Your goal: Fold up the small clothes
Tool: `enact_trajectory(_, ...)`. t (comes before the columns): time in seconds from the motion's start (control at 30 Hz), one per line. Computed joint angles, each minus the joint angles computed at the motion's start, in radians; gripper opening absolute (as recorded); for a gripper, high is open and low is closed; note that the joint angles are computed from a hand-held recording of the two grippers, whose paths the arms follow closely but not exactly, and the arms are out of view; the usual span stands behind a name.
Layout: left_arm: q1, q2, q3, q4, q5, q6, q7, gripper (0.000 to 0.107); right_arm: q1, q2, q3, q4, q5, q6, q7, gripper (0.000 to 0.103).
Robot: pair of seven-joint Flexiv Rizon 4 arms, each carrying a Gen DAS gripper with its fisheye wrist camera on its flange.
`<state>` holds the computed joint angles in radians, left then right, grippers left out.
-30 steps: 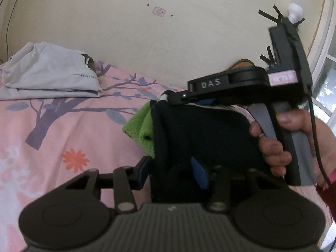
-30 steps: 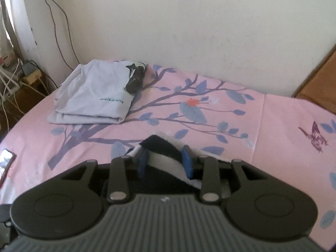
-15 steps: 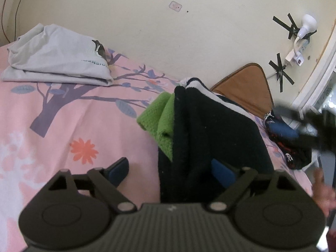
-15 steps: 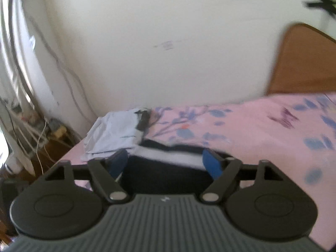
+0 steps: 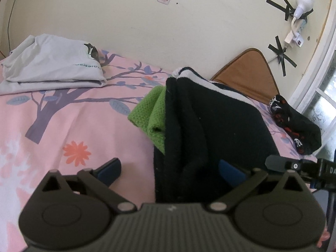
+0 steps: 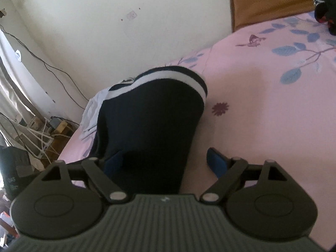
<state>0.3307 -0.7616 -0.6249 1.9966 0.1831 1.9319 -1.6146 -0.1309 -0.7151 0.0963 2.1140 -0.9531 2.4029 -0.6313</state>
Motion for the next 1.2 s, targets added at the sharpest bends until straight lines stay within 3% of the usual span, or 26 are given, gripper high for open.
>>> enact_trajectory(0.1,-0.008,0.000,0.007,-0.005,-0.002,-0.001,0.002,0.103,0.025,-0.022,0.003,0.013,0.083,0.062,-0.070,0.091)
enact_trajectory(0.2,-0.021,0.004,0.021,-0.009,-0.004,-0.003,0.009,0.103,-0.001,-0.043,0.005,0.003,0.049,0.100,-0.043,0.091)
enact_trajectory(0.43,-0.022,0.000,0.020,-0.018,0.001,-0.015,0.036,0.103,0.012,-0.040,-0.017,0.001,0.040,0.111,-0.046,0.095)
enact_trajectory(0.6,-0.016,-0.001,0.010,-0.017,-0.005,-0.022,0.053,0.103,0.005,-0.045,-0.027,0.000,0.001,0.126,-0.053,0.103)
enact_trajectory(1.2,0.043,-0.032,-0.055,-0.009,0.009,-0.021,0.063,0.103,0.018,-0.043,-0.029,0.008,0.025,0.132,-0.069,0.103)
